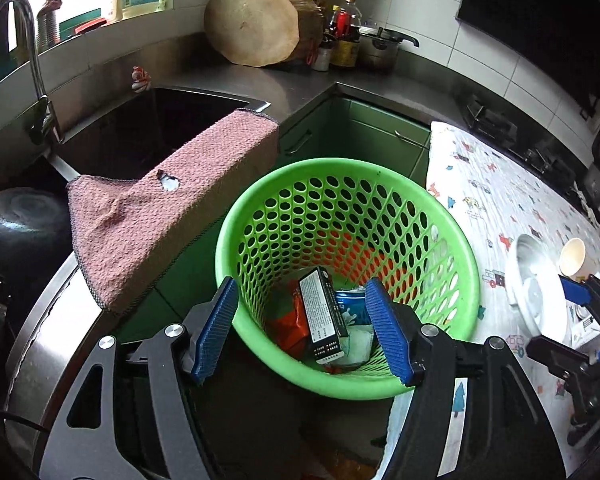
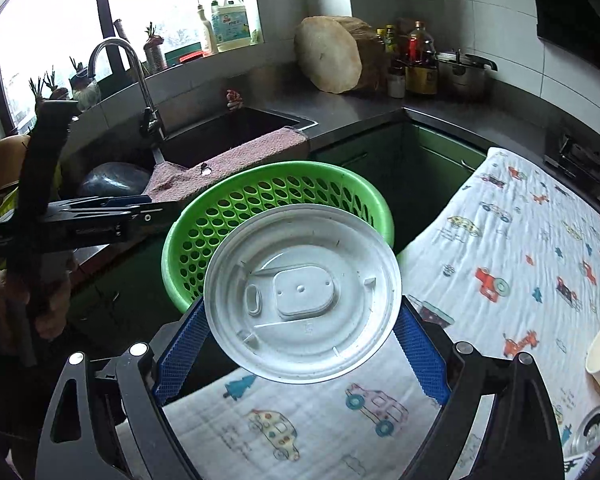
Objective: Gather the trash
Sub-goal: 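Carry the black box into the green basket and release while the right gripper drops the white lid in, then move both tools back over the table toward the milk carton and drink bottle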
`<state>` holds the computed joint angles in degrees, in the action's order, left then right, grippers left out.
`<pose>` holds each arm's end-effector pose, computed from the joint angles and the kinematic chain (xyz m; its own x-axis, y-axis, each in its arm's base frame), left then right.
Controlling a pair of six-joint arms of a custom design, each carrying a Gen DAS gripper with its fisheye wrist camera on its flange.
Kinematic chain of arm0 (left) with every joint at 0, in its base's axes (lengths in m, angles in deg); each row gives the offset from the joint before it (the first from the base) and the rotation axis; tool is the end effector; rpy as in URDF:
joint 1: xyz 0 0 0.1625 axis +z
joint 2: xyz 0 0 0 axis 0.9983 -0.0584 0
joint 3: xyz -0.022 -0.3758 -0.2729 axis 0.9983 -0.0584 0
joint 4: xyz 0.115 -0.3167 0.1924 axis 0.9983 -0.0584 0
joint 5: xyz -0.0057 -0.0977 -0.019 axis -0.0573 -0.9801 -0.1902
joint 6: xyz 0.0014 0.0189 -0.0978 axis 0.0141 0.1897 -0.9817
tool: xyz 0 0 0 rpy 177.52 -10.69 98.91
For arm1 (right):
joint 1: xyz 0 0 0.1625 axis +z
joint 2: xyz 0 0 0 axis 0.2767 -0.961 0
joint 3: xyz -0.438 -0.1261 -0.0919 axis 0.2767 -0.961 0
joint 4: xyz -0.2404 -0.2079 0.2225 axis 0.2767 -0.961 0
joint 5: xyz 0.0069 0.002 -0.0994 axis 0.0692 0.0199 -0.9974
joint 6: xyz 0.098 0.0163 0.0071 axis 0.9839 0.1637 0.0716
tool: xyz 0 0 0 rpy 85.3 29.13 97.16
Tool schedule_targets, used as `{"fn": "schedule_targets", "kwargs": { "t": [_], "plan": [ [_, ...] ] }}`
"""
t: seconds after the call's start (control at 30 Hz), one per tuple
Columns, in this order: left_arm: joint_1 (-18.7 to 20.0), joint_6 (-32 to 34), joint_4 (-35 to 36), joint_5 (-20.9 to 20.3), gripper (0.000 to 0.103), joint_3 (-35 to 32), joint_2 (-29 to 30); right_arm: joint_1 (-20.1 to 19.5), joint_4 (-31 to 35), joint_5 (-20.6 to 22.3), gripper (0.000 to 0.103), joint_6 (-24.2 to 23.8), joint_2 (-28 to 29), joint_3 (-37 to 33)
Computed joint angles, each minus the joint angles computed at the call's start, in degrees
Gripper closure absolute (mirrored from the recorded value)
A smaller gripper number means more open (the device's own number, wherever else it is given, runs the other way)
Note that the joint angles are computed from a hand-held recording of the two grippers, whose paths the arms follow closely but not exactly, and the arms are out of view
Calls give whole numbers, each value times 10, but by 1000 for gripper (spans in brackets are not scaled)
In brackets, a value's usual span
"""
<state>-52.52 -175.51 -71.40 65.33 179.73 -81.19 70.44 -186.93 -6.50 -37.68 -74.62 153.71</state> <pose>-0.3086 -0.4797 0.0641 -0.6762 -0.5242 -0.5176 0.1446 0.5946 -0.7909 0.0964 -0.6101 0.2632 -0.4388 -0.8717 0.2182 -0.8985 0.4291 -0.0927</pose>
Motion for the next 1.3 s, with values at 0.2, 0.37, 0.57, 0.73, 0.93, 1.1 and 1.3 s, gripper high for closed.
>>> {"fn": "schedule_targets", "kwargs": {
  "t": [0.2,0.37,0.57,0.73,0.93,1.1,1.3],
  "plan": [
    [-18,-64,39,-12,36,17,-12,20,-12,-20,15,25,42,-10],
    [-23,-71,22,-18,35,29,-15,29,-15,-42,15,45,71,-17],
    [-24,-60,-4,-20,33,35,-10,29,-25,-50,14,45,80,-10],
    [-26,-51,-12,-19,33,32,-6,23,-13,-43,14,38,60,-3],
    [-31,-16,-54,-10,30,29,5,0,-9,-15,14,2,-6,24],
    [-37,43,-101,-6,29,14,27,-38,8,9,14,-14,-67,40],
    [-39,157,-201,-10,25,-20,73,-100,16,31,14,-27,-127,38]
  ]
}}
